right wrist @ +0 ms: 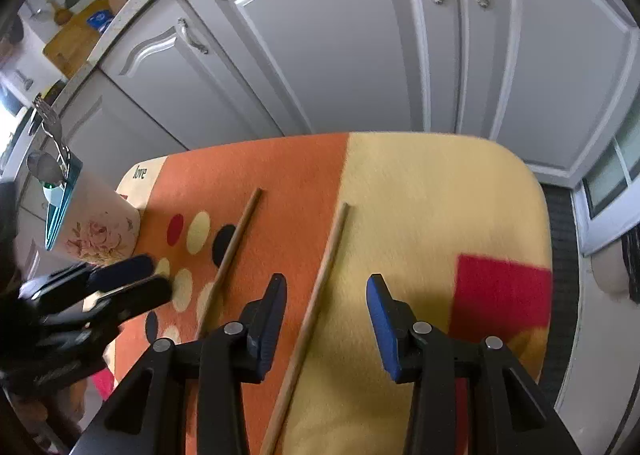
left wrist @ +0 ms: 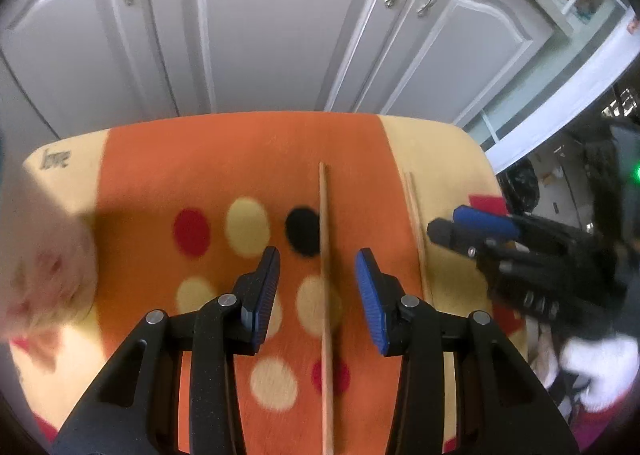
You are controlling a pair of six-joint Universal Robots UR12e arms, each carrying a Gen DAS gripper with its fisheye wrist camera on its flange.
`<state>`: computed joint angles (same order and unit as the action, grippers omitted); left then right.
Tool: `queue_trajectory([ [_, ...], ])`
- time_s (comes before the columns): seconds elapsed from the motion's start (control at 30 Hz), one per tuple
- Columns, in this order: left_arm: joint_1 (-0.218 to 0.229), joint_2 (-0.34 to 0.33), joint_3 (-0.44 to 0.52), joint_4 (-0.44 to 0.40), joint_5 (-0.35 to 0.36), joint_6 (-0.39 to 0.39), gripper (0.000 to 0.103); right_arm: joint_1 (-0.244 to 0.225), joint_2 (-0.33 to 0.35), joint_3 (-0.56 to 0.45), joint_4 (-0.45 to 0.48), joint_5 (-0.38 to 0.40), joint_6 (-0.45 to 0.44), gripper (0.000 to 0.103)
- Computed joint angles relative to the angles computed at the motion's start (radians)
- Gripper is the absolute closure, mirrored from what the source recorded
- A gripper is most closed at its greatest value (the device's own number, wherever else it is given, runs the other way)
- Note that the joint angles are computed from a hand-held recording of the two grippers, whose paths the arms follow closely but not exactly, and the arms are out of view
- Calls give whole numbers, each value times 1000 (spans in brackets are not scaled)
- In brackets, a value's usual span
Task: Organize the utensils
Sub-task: 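Grasp a wooden chopstick with the left gripper while the right gripper grasps the other chopstick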
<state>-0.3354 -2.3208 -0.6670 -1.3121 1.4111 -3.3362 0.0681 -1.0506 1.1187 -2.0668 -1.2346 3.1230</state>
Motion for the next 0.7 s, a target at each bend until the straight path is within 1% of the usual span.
queue_trajectory([
  [0.07, -3, -46, 75, -43, 6, 23, 64, 7, 20, -32, 24, -21, -13, 63],
  [0.1, -3, -59, 94, -56, 13, 33, 64, 8, 15, -20, 21, -20, -15, 63],
  [0.17, -7, -101, 167, -97, 28, 47, 64, 14, 26, -33, 30, -35, -22, 67],
  [0.23, -9, -134, 223, -132, 38, 57, 64, 18, 43, -56, 49, -40, -33, 72],
  [0.3, -10, -182, 311, -195, 51, 55, 64, 21, 50, -66, 58, -51, -48, 80],
  [0.33, -9, -199, 338, -217, 44, 55, 65, 22, 53, -67, 57, -57, -59, 82],
  [0.4, -12, -205, 342, -194, 56, 71, 68, 21, 53, -62, 41, -55, -71, 87],
  [0.43, -17, -210, 350, -190, 81, 88, 76, 22, 57, -66, 38, -57, -73, 92],
  [0.47, -20, -218, 366, -199, 99, 101, 96, 20, 59, -71, 41, -55, -75, 93],
  [0.53, -13, -212, 357, -200, 59, 79, 98, 13, 58, -70, 42, -29, -67, 93],
  [0.57, -6, -197, 330, -189, 29, 56, 99, 10, 51, -59, 31, -18, -63, 94],
  [0.6, 0, -168, 277, -154, 3, 41, 99, 7, 43, -50, 24, -5, -62, 94],
  [0.7, 12, -85, 137, -59, -24, 16, 99, -7, 7, -6, -17, 59, -54, 95],
])
